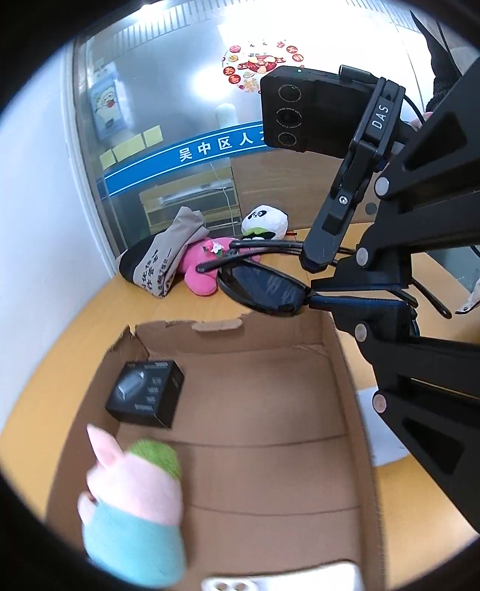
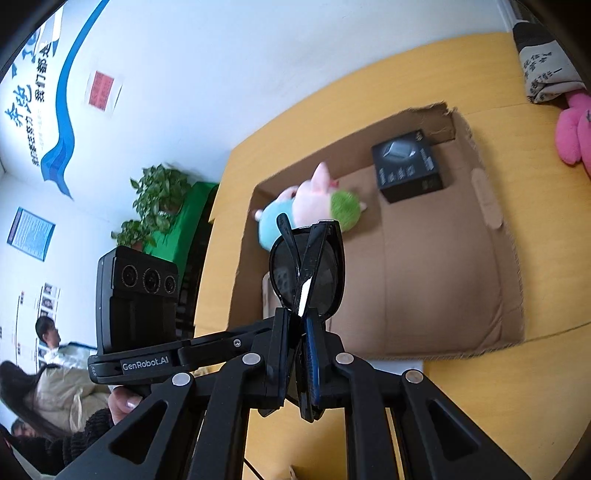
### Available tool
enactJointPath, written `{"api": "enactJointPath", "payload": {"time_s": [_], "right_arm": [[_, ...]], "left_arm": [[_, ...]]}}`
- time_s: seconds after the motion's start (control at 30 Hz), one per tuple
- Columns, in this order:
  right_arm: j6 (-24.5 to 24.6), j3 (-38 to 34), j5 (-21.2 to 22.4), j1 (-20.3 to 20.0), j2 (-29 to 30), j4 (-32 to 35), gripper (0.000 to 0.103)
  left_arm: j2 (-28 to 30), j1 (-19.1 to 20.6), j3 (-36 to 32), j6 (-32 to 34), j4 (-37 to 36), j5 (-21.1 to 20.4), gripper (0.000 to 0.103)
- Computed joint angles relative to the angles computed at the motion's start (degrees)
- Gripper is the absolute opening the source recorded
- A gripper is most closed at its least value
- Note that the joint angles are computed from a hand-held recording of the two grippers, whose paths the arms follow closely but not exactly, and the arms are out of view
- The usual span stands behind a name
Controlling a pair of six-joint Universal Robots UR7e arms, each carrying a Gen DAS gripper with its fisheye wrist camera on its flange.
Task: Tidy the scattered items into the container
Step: 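Lower the sunglasses into the box beside the charger and open the right gripper, then raise both grippers and move toward the white power bank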
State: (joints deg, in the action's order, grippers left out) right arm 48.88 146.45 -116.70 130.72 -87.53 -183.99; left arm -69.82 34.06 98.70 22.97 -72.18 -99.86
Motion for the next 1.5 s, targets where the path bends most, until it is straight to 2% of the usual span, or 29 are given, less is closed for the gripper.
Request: {"api": "enactJointPath", "payload": {"time_s": [0.1, 0.2, 0.4, 0.63, 0.77, 0.87, 1.0, 1.03, 1.07, 1.1, 1.13, 1.17, 1.2, 1.23, 1.27, 1.33, 1.4, 1.5], "right_arm": [[-2.23, 0.4, 0.06, -2.54, -1.63, 0.25, 0.01], [-4.88, 1.26, 1.88, -6.85, -2.97, -0.65, 0.01], [-11.54, 2.5, 7.47, -18.37, -4.09, -1.17, 0.01], [-17.54, 3.73, 13.76, -31.28, -1.2, -1.94, 0.01], [-19.42, 3.65, 15.17, -35.54, 1.04, -2.07, 0.01], [-20.21, 2.8, 14.71, -36.64, 2.32, -1.15, 0.01], [-20.11, 1.4, 13.16, -36.95, 3.53, 1.86, 0.013], [-19.86, 1.2, 12.46, -36.74, 3.64, 2.51, 0.014], [-19.87, 1.2, 12.14, -36.63, 3.56, 2.82, 0.014], [-19.68, 1.12, 11.77, -36.17, 3.32, 3.27, 0.025], [-19.39, 0.98, 10.84, -35.41, 2.93, 3.94, 0.043], [-19.08, 0.71, 9.45, -34.26, 2.25, 5.1, 0.049], [-19.33, 0.69, 9.35, -33.55, 1.59, 5.43, 0.053], [-19.1, 0.35, 8.37, -32.23, 0.88, 6.77, 0.064], [-18.57, -0.35, 6.1, -29.95, 0.25, 8.92, 0.067], [-16.31, -1.8, 0.98, -25.35, -0.43, 13.23, 0.09], [-13.56, -2.83, -3.84, -20.71, -0.84, 16.46, 0.093], [-7.28, -6.05, -12.05, -12.09, -0.45, 24.55, 0.095]], "left_arm": [[1.69, -1.03, 0.95, 0.48, -1.87, -0.57, 0.001], [3.95, -1.76, 2.04, -0.22, -4.45, -0.89, 0.001], [9.54, -2.23, 4.28, -1.75, -9.87, 0.65, 0.0], [15.68, -0.3, 6.15, -5.09, -14.85, 4.57, 0.0], [18.07, 0.66, 6.31, -6.31, -16.26, 6.26, 0.0], [18.89, 0.92, 6.34, -6.48, -16.9, 7.43, 0.0], [19.27, 1.13, 6.18, -8.34, -17.26, 9.87, 0.0], [19.23, 1.15, 6.02, -8.89, -17.18, 10.43, 0.004], [18.97, 1.14, 5.88, -9.4, -17.19, 11.18, 0.015], [18.49, 1.08, 5.81, -9.8, -17.32, 11.8, 0.022], [17.81, 0.94, 5.86, -10.2, -17.59, 12.75, 0.036], [16.99, 0.95, 5.84, -10.14, -17.86, 13.42, 0.043], [16.02, 0.95, 5.66, -9.72, -17.7, 13.76, 0.045], [15.01, 0.8, 5.56, -9.27, -17.58, 14.19, 0.049], [13.59, 0.46, 5.55, -8.57, -17.55, 14.95, 0.052], [9.49, -0.61, 6.0, -6.18, -18.1, 16.93, 0.057], [5.61, -1.82, 6.59, -3.51, -18.83, 19.01, 0.059], [-0.82, -3.99, 7.41, 0.74, -20.8, 22.22, 0.069]]}}
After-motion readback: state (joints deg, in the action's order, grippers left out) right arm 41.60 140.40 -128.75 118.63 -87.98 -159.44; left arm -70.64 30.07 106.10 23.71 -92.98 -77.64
